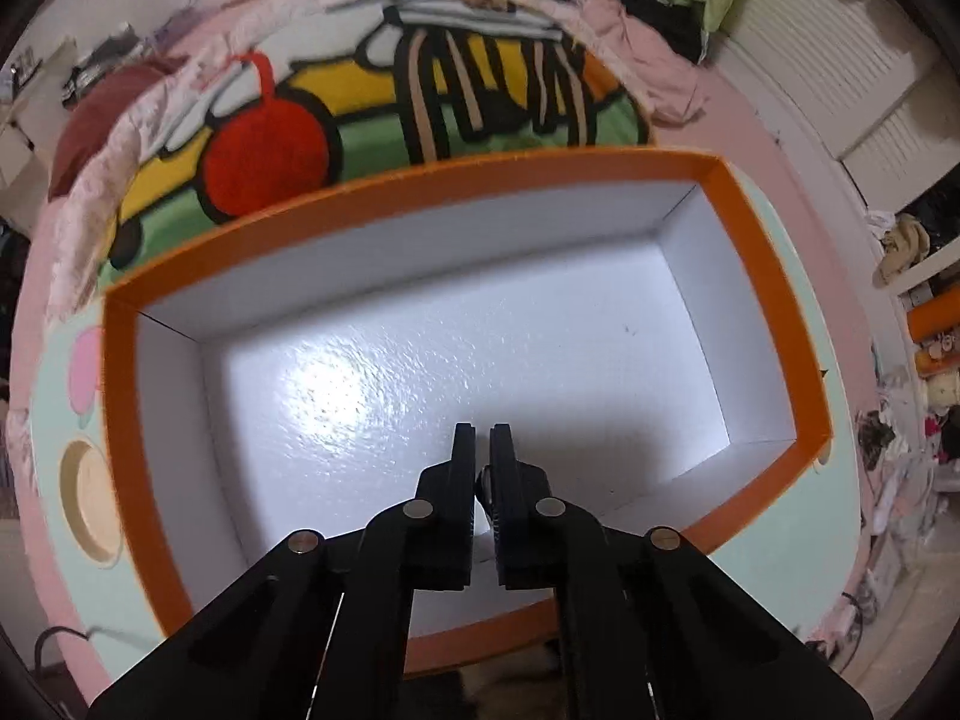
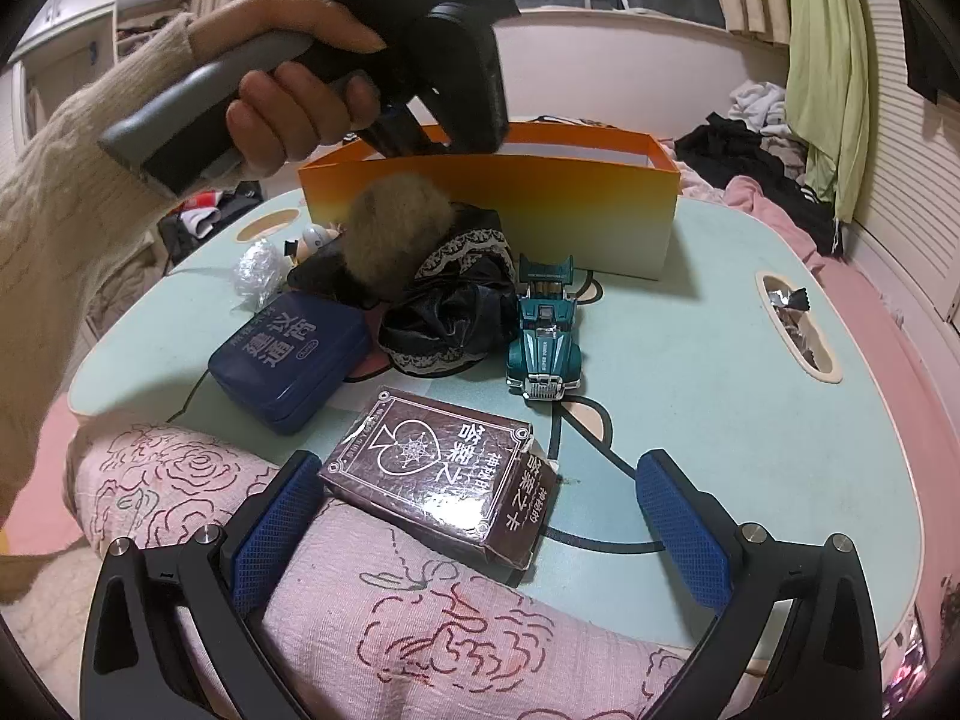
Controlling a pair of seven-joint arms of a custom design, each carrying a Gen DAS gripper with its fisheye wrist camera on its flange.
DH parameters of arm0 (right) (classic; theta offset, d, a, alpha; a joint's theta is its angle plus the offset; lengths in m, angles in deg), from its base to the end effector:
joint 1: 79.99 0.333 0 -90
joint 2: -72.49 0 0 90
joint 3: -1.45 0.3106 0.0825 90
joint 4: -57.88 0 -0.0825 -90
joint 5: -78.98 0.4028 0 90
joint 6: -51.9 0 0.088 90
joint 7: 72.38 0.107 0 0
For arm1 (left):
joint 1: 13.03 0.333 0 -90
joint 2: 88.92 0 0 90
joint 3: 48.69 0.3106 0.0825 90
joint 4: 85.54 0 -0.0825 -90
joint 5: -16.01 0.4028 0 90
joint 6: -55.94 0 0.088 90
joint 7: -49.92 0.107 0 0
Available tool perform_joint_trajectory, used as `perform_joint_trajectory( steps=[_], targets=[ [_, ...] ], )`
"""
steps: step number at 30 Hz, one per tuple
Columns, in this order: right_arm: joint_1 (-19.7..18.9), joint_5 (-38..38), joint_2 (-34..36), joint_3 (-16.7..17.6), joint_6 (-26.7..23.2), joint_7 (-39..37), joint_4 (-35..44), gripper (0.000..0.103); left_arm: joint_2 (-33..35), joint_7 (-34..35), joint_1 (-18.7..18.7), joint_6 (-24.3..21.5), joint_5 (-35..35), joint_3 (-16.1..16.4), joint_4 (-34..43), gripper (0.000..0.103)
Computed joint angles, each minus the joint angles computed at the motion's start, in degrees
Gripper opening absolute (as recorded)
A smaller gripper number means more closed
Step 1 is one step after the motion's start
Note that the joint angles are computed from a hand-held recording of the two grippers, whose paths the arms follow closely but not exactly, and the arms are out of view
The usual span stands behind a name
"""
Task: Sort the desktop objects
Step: 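Reach into the orange box and grasp the silver metal cone with the left tool, then lift the silver metal cone out and set it on the table with the left tool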
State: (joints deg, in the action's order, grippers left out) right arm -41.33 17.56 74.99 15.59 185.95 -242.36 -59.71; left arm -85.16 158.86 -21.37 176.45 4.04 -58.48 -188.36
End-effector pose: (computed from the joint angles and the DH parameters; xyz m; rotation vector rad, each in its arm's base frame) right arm 0.3754 0.4697 0.4343 -1.5859 1.8164 -0.7654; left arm 0.5903 -0.2012 0.5207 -1.4865 2.6895 -0.4880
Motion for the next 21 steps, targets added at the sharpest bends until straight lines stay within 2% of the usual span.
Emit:
perform_joint_trajectory(
  steps=[2, 6, 13, 21],
  targets=[
    [0.0, 0.0, -0.1, 0.0, 0.0, 0.0, -0.1, 0.103, -0.6, 1.1, 0.3, 0.1, -1.2, 0.1, -0.7, 0.005],
    [0.0, 0.0, 0.0, 0.0, 0.0, 0.0, 0.0, 0.103, -3.3, 1.7, 0.4, 3.8, -1.1, 0.0, -3.9, 0.005],
    [0.0, -0.1, 0.1, -0.1, 0.0, 0.1, 0.1, 0.103, -4.7, 5.3, 1.4, 5.0, -5.0, 0.4, -3.3, 0.004],
    [0.1, -0.2, 0.2, -0.1, 0.0, 0.1, 0.1, 0.103, -8.3, 11.2, 3.0, 1.2, -15.2, 1.8, -2.7, 0.004]
  ],
)
